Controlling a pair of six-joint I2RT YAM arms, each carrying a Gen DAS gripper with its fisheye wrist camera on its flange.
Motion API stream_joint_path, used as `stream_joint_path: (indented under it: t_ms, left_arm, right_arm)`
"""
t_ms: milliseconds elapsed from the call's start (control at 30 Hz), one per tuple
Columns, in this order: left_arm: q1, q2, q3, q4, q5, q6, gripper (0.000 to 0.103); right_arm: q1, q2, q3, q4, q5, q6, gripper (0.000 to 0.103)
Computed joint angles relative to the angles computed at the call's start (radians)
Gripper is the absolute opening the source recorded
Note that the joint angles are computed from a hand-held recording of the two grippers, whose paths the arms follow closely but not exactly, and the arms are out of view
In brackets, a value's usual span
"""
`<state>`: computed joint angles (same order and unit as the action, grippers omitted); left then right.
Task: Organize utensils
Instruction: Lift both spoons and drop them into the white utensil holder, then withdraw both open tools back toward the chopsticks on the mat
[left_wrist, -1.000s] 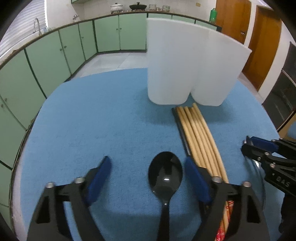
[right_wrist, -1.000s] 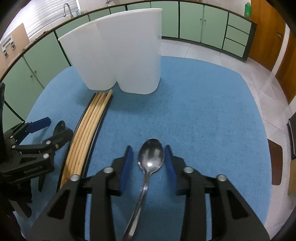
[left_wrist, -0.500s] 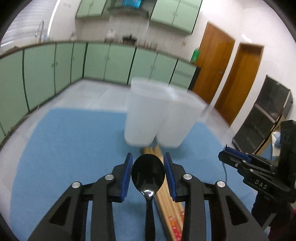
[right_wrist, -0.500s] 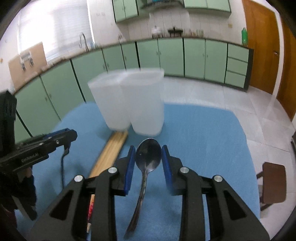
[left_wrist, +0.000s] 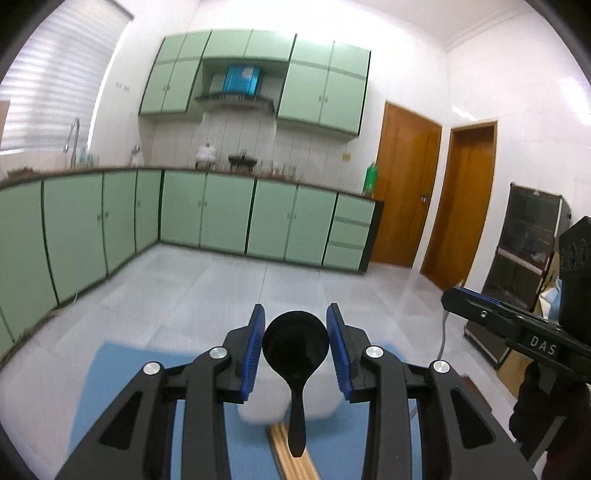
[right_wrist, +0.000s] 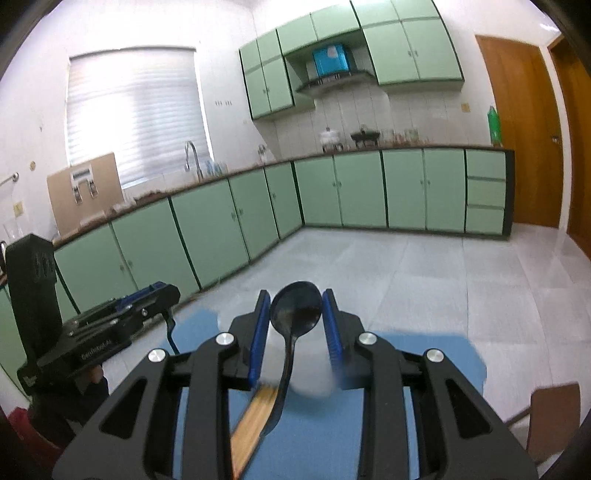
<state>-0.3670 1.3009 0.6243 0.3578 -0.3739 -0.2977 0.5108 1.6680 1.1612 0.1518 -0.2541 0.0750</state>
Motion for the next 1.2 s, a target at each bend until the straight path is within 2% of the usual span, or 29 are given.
stream_joint_path:
  t_ms: [200, 333, 433, 600, 667, 800, 867, 933, 1000, 1100, 1200]
  left_arm:
    - [0.072, 0.163, 0.211, 0.01, 0.011, 0.087, 0.034]
    - [0.124, 0.299, 0.313, 0.011, 0.05, 0.079, 0.034]
    - [0.146, 0.36, 0.351, -0.016, 0.082, 0.058, 0.034]
    - [0.166, 0.381, 0.313, -0.007, 0.115, 0.036, 0.037]
    - [0.167, 0.372, 0.288, 0.001, 0.118, 0.034, 0.039]
    - [0.149, 0.305, 0.227, -0.028, 0.1, 0.023, 0.046]
    - [0.126, 0.246, 0.177, -0.053, 0.078, 0.008, 0.054]
    - [0.098, 0.204, 0.139, -0.077, 0.052, -0.004, 0.059]
    - [0.053, 0.141, 0.07, -0.106, 0.022, -0.024, 0.063]
    - [-0.022, 0.058, -0.034, -0.165, -0.031, -0.094, 0.068]
    - [-0.096, 0.02, -0.125, -0.222, -0.048, -0.207, 0.071]
  right_arm:
    - [0.014, 0.172, 0.238, 0.012, 0.097, -0.022, 0.027]
    - [0.016, 0.32, 0.384, -0.009, 0.133, -0.025, 0.027]
    - [0.018, 0.412, 0.471, -0.069, 0.132, -0.027, 0.027]
    - [0.024, 0.461, 0.484, -0.112, 0.111, -0.047, 0.028]
    - [0.03, 0.435, 0.421, -0.079, 0.113, -0.035, 0.03]
    - [0.022, 0.347, 0.298, -0.039, 0.115, -0.002, 0.046]
    - [0.019, 0.297, 0.234, -0.027, 0.115, 0.003, 0.053]
    - [0.018, 0.225, 0.134, -0.013, 0.111, 0.008, 0.067]
    - [0.021, 0.151, 0.022, 0.001, 0.117, 0.009, 0.077]
    - [0.034, 0.05, -0.147, 0.026, 0.128, 0.029, 0.089]
    - [0.057, -0.022, -0.285, 0.011, 0.129, 0.07, 0.09]
